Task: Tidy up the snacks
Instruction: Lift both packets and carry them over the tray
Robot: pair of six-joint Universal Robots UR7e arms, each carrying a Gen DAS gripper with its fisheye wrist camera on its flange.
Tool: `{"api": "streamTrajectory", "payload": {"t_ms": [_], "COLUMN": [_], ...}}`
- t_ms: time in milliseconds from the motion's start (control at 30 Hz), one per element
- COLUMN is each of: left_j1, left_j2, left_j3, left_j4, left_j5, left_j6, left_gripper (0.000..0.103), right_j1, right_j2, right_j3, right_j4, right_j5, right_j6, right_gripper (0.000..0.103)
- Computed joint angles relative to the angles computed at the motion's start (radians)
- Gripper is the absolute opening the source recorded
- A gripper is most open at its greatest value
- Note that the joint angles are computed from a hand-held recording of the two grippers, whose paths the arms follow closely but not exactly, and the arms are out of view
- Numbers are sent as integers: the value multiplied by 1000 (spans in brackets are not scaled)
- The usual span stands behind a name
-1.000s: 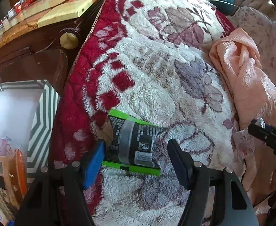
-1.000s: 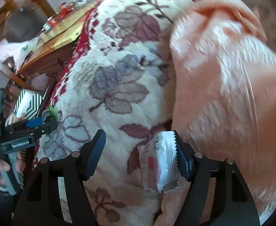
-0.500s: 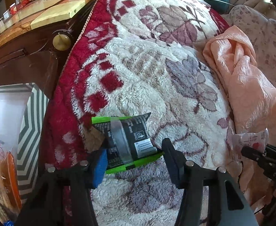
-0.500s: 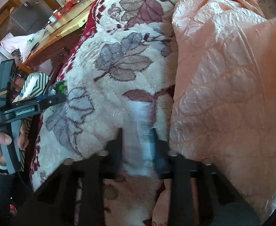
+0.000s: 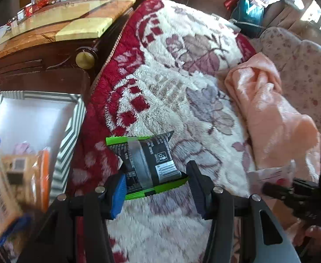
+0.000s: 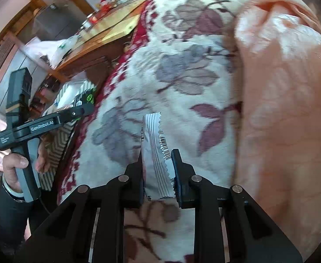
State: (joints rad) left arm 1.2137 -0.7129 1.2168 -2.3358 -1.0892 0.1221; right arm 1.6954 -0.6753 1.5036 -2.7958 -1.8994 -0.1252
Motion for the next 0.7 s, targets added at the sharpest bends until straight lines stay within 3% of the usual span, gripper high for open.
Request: {"api": "streamTrajectory", "payload": {"t_ms": [300,700], "left_j1": [-29,-44], "left_j2": [-115,-211], "left_j3": [182,323], "left_j4": [-126,-246], "left_j5": [64,188], "left_j6": [3,15], "left_gripper": [54,54], "right_j1": [45,99], "right_j2": [36,104], "right_j3": [-21,-94], "right_j4": [21,89], "right_j5": [17,48], "right_j6": [-20,-49], "right_gripper": [20,20]}}
